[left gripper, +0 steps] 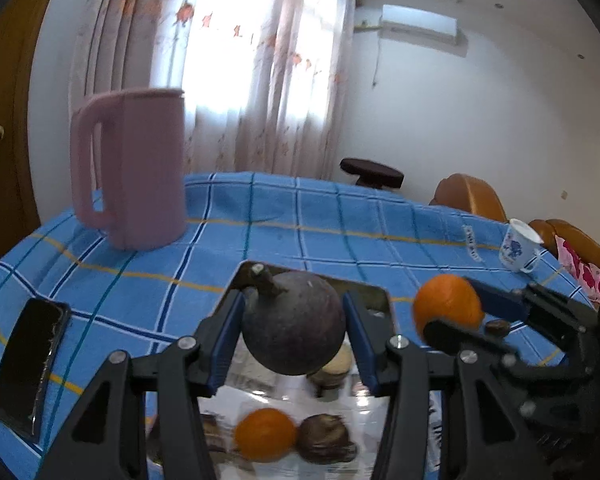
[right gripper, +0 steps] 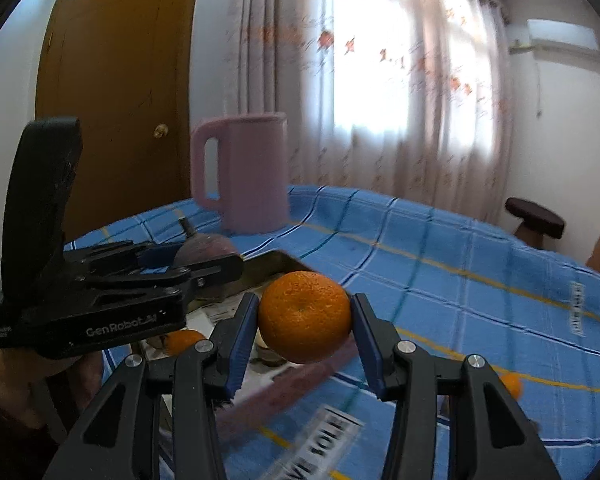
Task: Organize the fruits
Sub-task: 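Release the purple fruit into the tin with the left tool while the right releases the orange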
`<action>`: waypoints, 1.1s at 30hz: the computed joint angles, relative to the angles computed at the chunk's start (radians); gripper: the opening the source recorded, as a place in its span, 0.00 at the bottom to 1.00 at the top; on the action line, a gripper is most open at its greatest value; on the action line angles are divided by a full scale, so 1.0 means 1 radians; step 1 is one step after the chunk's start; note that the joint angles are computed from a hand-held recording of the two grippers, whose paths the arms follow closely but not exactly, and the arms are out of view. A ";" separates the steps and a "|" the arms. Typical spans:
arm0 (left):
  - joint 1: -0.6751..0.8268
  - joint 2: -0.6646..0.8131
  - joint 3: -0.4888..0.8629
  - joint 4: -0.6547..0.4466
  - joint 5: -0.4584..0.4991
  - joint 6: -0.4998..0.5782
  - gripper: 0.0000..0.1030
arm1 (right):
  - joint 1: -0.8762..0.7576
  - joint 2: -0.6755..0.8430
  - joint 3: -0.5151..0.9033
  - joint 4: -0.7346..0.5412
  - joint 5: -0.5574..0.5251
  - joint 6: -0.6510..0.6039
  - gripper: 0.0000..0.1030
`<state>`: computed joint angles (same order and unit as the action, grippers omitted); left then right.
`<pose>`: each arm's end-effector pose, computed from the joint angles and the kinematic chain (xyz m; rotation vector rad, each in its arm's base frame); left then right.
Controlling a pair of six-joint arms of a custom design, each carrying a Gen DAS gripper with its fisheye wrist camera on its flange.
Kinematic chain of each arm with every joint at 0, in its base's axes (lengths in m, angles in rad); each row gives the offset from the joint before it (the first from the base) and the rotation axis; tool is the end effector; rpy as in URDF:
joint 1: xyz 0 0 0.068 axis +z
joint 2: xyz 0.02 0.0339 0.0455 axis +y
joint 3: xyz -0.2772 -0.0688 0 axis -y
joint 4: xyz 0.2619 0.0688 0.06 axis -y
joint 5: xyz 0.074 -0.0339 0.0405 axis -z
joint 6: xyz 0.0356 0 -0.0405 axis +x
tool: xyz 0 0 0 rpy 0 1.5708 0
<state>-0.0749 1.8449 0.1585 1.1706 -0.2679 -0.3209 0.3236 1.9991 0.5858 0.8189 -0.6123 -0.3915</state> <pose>0.2188 -0.0070 0.0598 -0.4133 2.0249 0.0362 0.2977 0.1214 0.0587 -1.0533 1.8232 0.6186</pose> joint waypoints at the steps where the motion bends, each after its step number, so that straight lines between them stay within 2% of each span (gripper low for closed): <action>1: 0.016 0.006 0.007 -0.009 0.014 0.005 0.51 | 0.000 0.000 0.000 0.000 0.000 0.000 0.47; 7: 0.110 0.049 0.044 -0.050 0.081 0.033 0.51 | 0.104 0.066 0.070 -0.092 0.090 -0.014 0.47; 12: 0.138 0.075 0.061 -0.073 0.090 0.042 0.51 | 0.129 0.083 0.087 -0.127 0.113 -0.031 0.47; 17: 0.145 0.096 0.054 -0.040 0.085 0.042 0.52 | 0.145 0.098 0.103 -0.156 0.133 -0.045 0.49; 18: 0.137 0.091 0.046 -0.028 0.070 0.039 0.53 | 0.147 0.096 0.107 -0.163 0.133 -0.044 0.50; 20: 0.110 0.057 0.029 -0.028 0.026 0.030 0.66 | 0.141 0.088 0.107 -0.178 0.121 -0.040 0.60; 23: 0.074 -0.007 -0.017 0.001 -0.003 0.018 0.74 | 0.096 0.050 0.054 -0.139 0.089 -0.054 0.60; 27: -0.050 -0.112 -0.030 -0.045 -0.083 0.002 0.80 | -0.019 0.007 0.006 -0.112 0.026 -0.071 0.60; 30: -0.171 -0.136 0.007 -0.093 -0.153 -0.004 0.84 | -0.145 -0.015 0.000 -0.125 -0.005 -0.102 0.60; 33: -0.260 -0.106 0.081 -0.158 -0.169 -0.018 0.85 | -0.268 0.000 0.032 -0.135 0.010 -0.123 0.60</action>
<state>-0.3352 1.7392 0.2395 1.0130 -0.4373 -0.3387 0.0560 1.9991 0.6180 0.6837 -0.6021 -0.5145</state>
